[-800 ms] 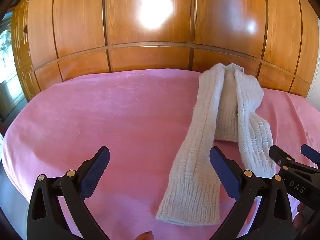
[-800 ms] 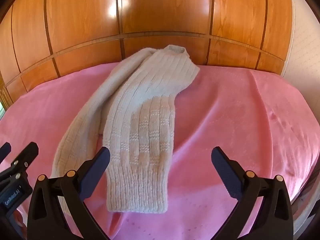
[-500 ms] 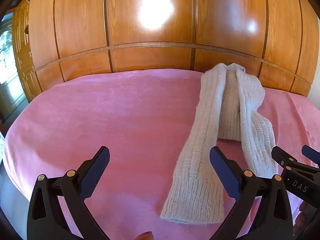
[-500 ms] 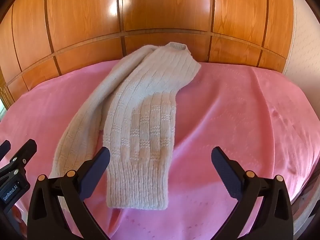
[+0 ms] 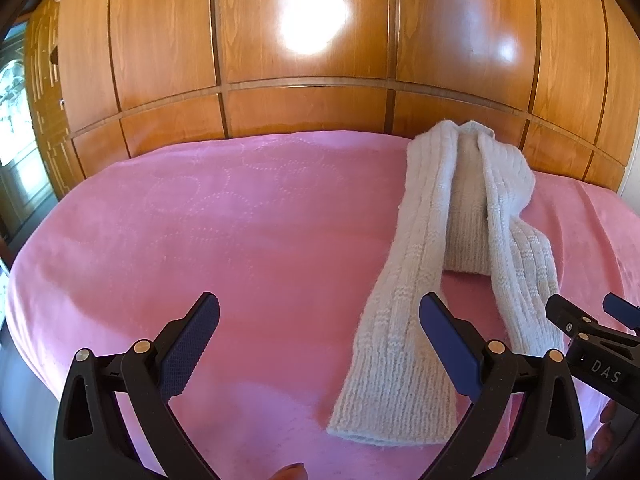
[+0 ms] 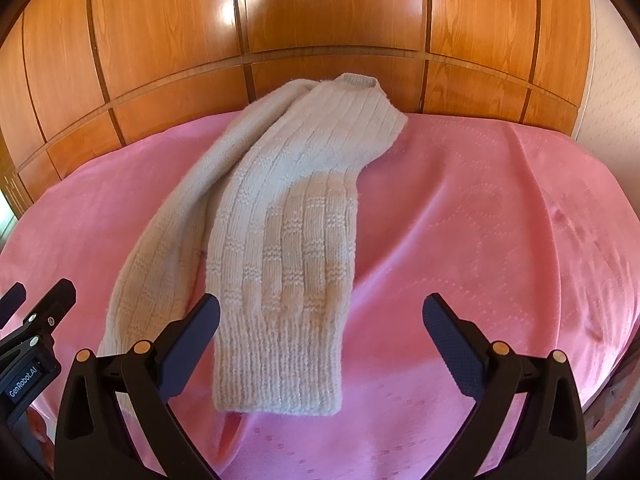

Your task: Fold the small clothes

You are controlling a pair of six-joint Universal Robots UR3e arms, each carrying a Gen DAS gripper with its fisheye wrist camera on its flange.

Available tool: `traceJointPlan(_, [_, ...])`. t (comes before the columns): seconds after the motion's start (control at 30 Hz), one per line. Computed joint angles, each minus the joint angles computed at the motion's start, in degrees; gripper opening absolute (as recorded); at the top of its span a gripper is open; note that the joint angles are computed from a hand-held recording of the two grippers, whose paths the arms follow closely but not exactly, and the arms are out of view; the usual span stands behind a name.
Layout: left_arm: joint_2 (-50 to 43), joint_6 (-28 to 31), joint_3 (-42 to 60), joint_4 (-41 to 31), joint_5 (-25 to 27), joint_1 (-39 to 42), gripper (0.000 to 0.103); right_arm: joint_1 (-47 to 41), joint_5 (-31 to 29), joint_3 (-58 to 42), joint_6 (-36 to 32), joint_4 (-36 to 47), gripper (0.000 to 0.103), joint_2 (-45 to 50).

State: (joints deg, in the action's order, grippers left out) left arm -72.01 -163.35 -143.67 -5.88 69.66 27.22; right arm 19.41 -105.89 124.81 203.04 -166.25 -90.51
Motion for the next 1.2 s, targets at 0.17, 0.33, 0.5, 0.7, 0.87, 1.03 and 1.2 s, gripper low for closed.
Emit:
traceJointPlan(0.17, [0.52, -0.54, -1.51, 1.36, -2.51, 1.30, 0.099, 0.08, 0.01, 0.20, 0.01, -0.27, 0.101, -0.04])
traceJointPlan(0.33, [0.58, -0.23, -1.86, 0.76, -3.55, 1.83, 0.099, -0.25, 0.71, 0.55, -0.46, -0.77, 0.101, 0.41])
traceJointPlan(0.5, [-1.48, 0.12, -1.61, 2.88, -2.74, 0.91, 0.099, -0.32, 1.20, 0.57, -0.66, -1.15, 0.101, 1.22])
traceJointPlan(0.7, [-4.93, 0.72, -1.53, 6.07, -1.53, -0.36, 0.099, -0.58, 2.43, 0.71, -1.79, -2.12, 0.101, 2.62])
traceJointPlan(0.87, [-6.05, 1.68, -0.62, 3.66, -1.77, -0.47, 0.099, -0.94, 2.86, 0.07, -2.68, -3.08, 0.101, 4.36])
traceJointPlan(1.03, [-6.93, 2.75, 1.30, -1.81, -1.99, -0.73, 0.099, -2.18, 5.14, -0.56, -4.64, -3.78, 0.098, 6.59])
traceJointPlan(1.2, [-9.46, 3.42, 3.71, -7.89, -3.43, -0.31, 0.088, -4.45, 11.41, -0.07, -8.22, -4.17, 0.058, 7.79])
